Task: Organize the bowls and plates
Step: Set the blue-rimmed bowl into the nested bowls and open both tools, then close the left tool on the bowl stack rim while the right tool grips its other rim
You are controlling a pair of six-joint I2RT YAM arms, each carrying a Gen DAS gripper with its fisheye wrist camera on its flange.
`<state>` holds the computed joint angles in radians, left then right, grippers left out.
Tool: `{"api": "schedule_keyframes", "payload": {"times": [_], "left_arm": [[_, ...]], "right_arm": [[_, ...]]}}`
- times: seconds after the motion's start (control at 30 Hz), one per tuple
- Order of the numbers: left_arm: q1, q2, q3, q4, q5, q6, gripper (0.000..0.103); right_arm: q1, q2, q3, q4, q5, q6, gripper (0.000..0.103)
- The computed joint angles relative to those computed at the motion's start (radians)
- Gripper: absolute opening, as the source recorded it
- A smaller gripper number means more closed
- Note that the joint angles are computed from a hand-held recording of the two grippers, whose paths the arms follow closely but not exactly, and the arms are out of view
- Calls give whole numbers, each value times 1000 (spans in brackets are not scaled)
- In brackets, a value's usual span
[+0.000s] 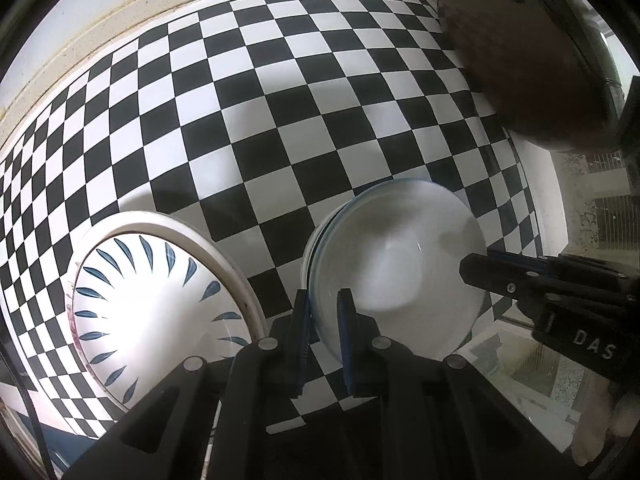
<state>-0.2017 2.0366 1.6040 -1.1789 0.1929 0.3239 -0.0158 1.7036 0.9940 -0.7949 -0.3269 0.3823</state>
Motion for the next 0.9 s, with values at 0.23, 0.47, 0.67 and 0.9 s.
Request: {"api": "schedule_keyframes", "payload": {"times": [0.23,0.47,0.67,0.9], "left_arm": [[-4,-38,-13,10,-12,-8,12],[11,-155,-20,-22,-13,1,12],[46,-246,16,-94,8,21,13],[76,-324,72,-177,29,49,13]], "right_arm": [[31,4,-3,2,43,15,18],[94,-126,19,-76,161,38,18],[159,-282,72,-203,232,73,19],[235,-409,166,-356,303,134,19]]}}
